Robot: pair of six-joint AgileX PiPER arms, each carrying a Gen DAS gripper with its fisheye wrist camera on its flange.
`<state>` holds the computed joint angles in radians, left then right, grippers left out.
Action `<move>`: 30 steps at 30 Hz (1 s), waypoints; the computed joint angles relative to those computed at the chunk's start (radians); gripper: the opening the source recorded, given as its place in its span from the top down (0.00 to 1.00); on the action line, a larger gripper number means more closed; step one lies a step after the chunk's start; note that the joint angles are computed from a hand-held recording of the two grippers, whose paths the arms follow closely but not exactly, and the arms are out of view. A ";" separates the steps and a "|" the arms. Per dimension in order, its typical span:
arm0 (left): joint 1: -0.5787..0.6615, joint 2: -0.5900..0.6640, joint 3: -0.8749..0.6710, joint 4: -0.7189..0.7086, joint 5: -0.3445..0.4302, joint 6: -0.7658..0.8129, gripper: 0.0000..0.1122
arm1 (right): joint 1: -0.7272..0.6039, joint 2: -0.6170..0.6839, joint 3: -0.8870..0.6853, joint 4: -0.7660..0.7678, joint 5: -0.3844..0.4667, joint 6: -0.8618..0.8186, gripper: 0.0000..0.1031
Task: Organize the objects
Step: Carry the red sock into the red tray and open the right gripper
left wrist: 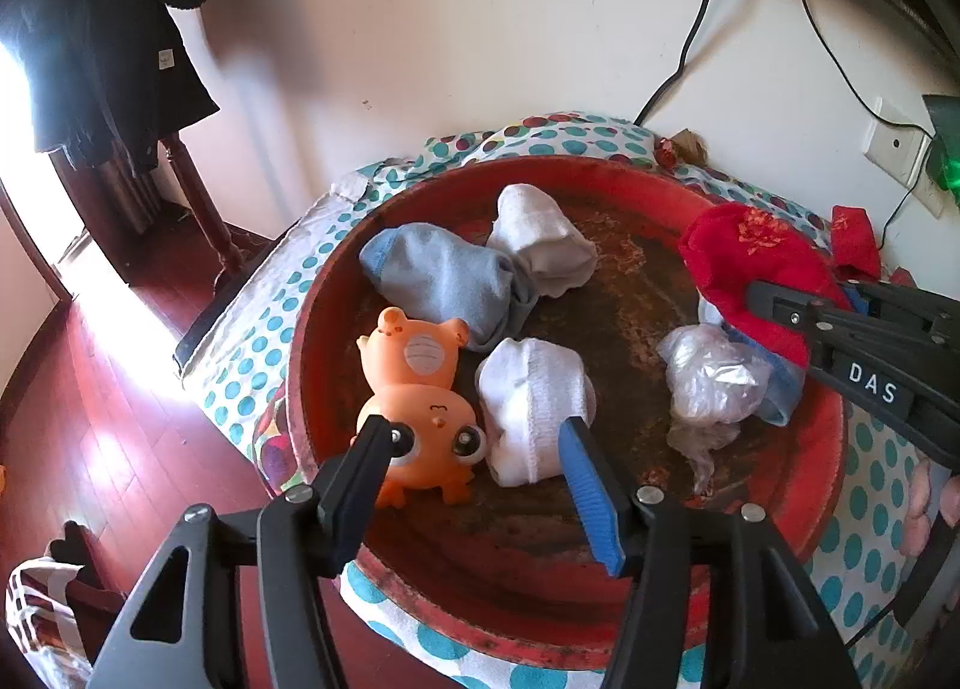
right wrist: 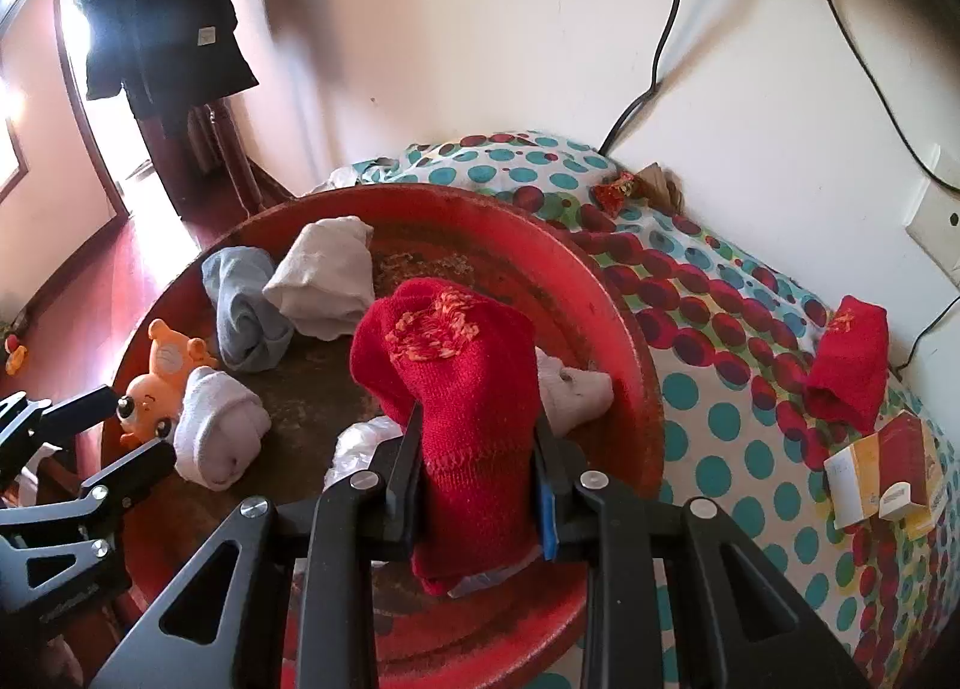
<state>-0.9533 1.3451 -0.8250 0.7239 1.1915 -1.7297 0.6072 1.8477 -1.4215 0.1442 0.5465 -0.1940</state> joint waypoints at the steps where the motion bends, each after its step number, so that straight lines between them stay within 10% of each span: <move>1: 0.000 -0.001 0.001 0.001 -0.001 -0.002 0.47 | 0.001 0.004 -0.001 0.000 0.000 0.001 0.74; 30: -0.005 0.053 -0.028 -0.007 -0.016 0.047 0.45 | -0.134 -0.246 0.306 0.296 -0.090 -0.282 0.42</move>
<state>-0.9581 1.3982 -0.8533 0.7166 1.1753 -1.6823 0.4734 1.6021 -1.1154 0.4406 0.4563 -0.4755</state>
